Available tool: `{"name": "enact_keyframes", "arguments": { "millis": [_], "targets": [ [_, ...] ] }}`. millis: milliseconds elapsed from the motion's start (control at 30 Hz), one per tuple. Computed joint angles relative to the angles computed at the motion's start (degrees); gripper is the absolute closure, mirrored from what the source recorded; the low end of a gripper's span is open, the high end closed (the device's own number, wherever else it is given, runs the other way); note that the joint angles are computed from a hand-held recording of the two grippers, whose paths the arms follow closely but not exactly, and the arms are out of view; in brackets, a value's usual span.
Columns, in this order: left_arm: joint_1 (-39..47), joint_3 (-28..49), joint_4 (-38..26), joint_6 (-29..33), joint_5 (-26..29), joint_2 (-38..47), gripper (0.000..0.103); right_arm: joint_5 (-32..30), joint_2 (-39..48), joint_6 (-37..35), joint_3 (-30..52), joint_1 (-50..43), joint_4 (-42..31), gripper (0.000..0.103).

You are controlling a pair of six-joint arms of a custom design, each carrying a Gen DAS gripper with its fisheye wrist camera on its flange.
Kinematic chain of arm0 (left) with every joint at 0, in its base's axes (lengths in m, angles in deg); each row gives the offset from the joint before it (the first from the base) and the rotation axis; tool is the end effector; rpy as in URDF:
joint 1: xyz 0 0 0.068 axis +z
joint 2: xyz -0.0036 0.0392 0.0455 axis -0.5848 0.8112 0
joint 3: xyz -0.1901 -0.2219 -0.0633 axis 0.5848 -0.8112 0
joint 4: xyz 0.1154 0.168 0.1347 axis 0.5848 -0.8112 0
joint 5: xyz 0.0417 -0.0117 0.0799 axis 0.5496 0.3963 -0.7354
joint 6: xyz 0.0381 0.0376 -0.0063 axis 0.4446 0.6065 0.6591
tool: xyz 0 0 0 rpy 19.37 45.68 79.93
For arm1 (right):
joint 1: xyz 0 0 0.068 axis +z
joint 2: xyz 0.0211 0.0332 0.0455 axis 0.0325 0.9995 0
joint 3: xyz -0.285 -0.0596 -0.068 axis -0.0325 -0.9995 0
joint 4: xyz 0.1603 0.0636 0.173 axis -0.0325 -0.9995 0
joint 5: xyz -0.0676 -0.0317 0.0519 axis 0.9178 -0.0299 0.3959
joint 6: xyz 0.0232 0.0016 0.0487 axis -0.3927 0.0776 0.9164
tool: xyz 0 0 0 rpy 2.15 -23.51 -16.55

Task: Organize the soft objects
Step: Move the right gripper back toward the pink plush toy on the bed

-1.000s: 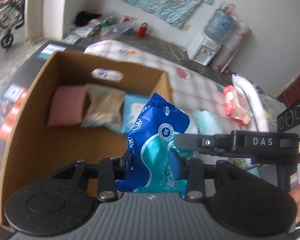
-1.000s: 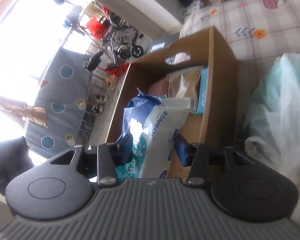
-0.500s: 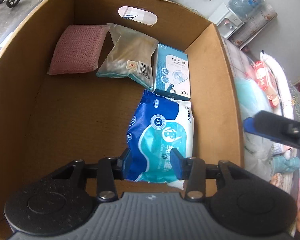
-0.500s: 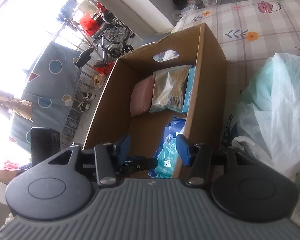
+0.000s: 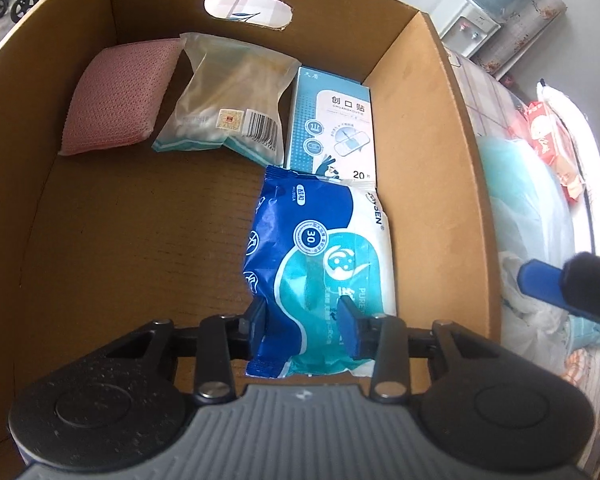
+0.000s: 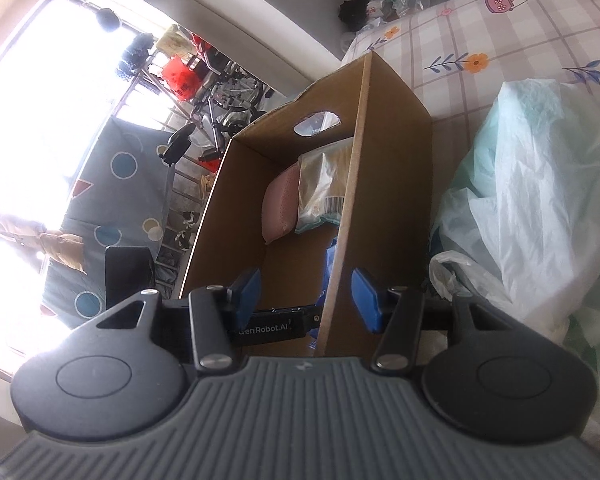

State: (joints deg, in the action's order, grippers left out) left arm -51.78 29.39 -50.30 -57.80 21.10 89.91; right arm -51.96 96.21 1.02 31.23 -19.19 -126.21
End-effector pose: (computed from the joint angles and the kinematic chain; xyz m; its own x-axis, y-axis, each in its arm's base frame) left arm 0.1992 -0.0621 0.1952 -0.9390 -0.2114 -0.2712 -0.1321 0.9499 -0.2832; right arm 0.2219 -0.0539 0.2400 -0.8997 0.2160 -0.3793 -0.1571 0.6505 0.7431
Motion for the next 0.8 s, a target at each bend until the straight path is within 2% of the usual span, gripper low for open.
{"name": "enact_keyframes", "arguments": {
  "millis": [100, 200, 267, 400, 500, 600, 733, 800],
  "targets": [
    [0.32, 0.09, -0.44, -0.03, 0.47, -0.56, 0.059, -1.13, -0.18, -1.51, -0.36, -1.62, -1.08, 0.052],
    [0.45, 0.15, -2.25, -0.02, -0.11, -2.98, 0.045, -2.24, -1.25, -3.73, -0.49, -3.69, -2.46, 0.046],
    [-0.98, 0.26, -4.28, -1.8, -3.09, -5.9, 0.041, -3.51, -2.04, -5.46, -0.21, -5.51, -3.92, 0.041],
    [-4.63, 0.42, -8.29, -5.49, -9.39, -14.35, 0.04, -7.66, -1.03, -11.82, 1.05, -10.98, -9.85, 0.039],
    [-10.07, 2.24, -12.18, -9.02, -15.86, -20.27, 0.04, -9.86, -0.42, -18.73, 1.8, -16.08, -15.55, 0.038],
    [-21.08, 5.4, -15.38, -13.75, -26.29, -23.37, 0.038, -11.41, 1.22, -29.56, 2.86, -22.8, -24.31, 0.037],
    [-39.26, 10.03, -15.8, -20.8, -41.23, -19.58, 0.034, -11.18, 4.13, -44.62, 4.76, -33.01, -34.9, 0.036],
    [-45.53, 12.17, -14.01, -22.32, -44.97, -15.65, 0.034, -10.34, 6.44, -51.83, 6.41, -38.78, -39.71, 0.035]
  ]
}}
